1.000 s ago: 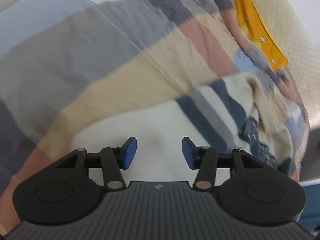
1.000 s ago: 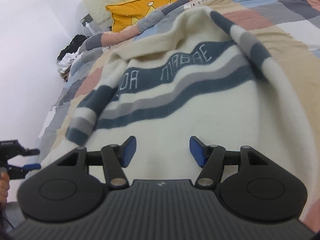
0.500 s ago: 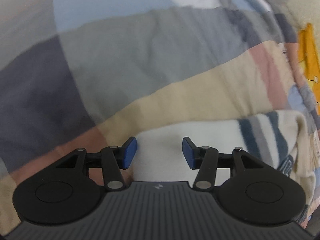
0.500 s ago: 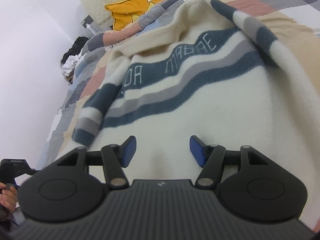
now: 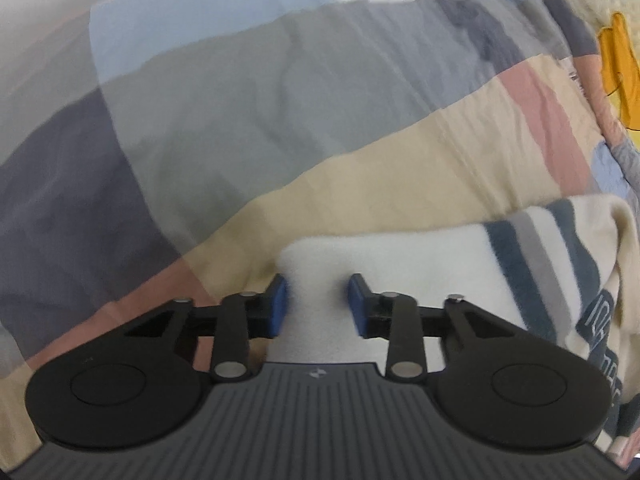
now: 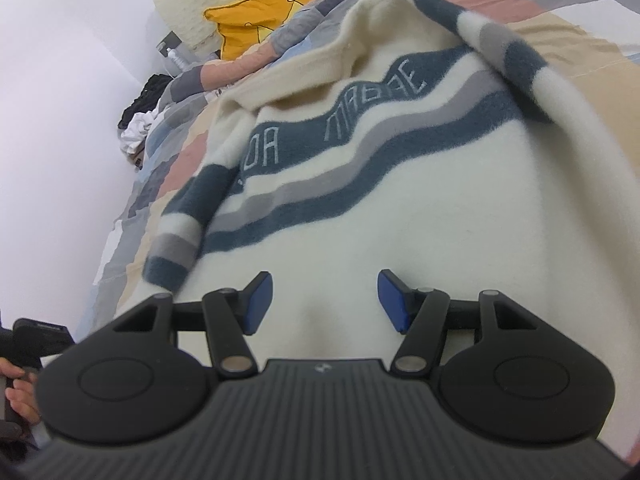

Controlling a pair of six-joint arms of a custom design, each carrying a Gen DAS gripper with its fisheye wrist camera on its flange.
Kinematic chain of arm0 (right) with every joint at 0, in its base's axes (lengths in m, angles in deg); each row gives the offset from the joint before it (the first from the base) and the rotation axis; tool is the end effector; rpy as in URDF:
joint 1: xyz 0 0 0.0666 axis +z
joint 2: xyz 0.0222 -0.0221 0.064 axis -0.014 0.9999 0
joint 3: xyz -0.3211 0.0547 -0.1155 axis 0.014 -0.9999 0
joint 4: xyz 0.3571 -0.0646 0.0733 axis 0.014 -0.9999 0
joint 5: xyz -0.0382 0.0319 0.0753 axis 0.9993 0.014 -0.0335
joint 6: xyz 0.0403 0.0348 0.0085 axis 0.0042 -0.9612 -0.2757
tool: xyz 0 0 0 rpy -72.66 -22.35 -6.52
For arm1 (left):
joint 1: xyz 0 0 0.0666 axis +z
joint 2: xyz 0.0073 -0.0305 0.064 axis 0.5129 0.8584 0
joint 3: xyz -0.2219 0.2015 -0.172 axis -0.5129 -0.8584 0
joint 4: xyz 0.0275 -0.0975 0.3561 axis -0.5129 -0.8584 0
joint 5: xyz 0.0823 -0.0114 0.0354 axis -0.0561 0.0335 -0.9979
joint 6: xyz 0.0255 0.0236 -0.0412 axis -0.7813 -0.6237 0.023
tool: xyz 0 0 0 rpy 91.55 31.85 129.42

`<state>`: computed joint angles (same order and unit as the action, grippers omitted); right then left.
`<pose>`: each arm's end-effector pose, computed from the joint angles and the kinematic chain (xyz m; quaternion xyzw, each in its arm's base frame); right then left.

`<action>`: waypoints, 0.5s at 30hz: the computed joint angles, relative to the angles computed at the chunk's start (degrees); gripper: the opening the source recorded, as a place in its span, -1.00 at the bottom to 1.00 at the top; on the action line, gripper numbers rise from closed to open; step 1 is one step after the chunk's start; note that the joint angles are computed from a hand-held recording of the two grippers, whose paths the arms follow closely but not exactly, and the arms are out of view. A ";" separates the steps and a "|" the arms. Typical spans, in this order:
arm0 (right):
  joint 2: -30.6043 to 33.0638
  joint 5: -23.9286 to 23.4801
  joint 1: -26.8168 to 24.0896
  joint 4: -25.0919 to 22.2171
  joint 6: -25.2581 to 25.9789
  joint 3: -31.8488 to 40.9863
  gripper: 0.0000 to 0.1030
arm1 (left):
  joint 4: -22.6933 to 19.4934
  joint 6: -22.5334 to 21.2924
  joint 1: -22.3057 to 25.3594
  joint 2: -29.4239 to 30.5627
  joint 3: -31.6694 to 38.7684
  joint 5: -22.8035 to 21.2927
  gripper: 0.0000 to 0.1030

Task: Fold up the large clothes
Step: 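Pinch the sweatshirt hem with the left gripper and smooth it flat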

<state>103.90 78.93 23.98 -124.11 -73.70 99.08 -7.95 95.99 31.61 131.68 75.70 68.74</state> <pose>0.3923 0.1773 0.4406 0.2035 0.8857 0.2162 0.3570 0.4666 0.0062 0.5012 -0.3535 0.9152 -0.0617 0.1835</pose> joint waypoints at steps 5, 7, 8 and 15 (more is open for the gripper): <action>0.52 -0.41 -0.06 -0.34 0.11 0.60 0.18 | 5.83 -3.74 -2.32 -2.81 -2.81 -3.35 -0.65; 0.41 -0.69 -0.10 -0.02 0.24 0.43 0.18 | 6.37 -3.84 -1.97 -2.18 -1.82 -3.34 -0.68; 0.28 -0.91 -0.15 0.20 0.31 0.23 0.18 | 6.42 -4.18 -1.52 -1.74 -1.14 -3.40 -0.68; 0.17 -1.14 -0.14 0.65 0.74 -0.28 0.18 | 7.71 -15.02 1.16 6.46 13.60 -11.09 -0.70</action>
<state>104.07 77.79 23.84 -123.45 -72.96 98.80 -0.24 80.97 32.77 138.14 89.29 57.65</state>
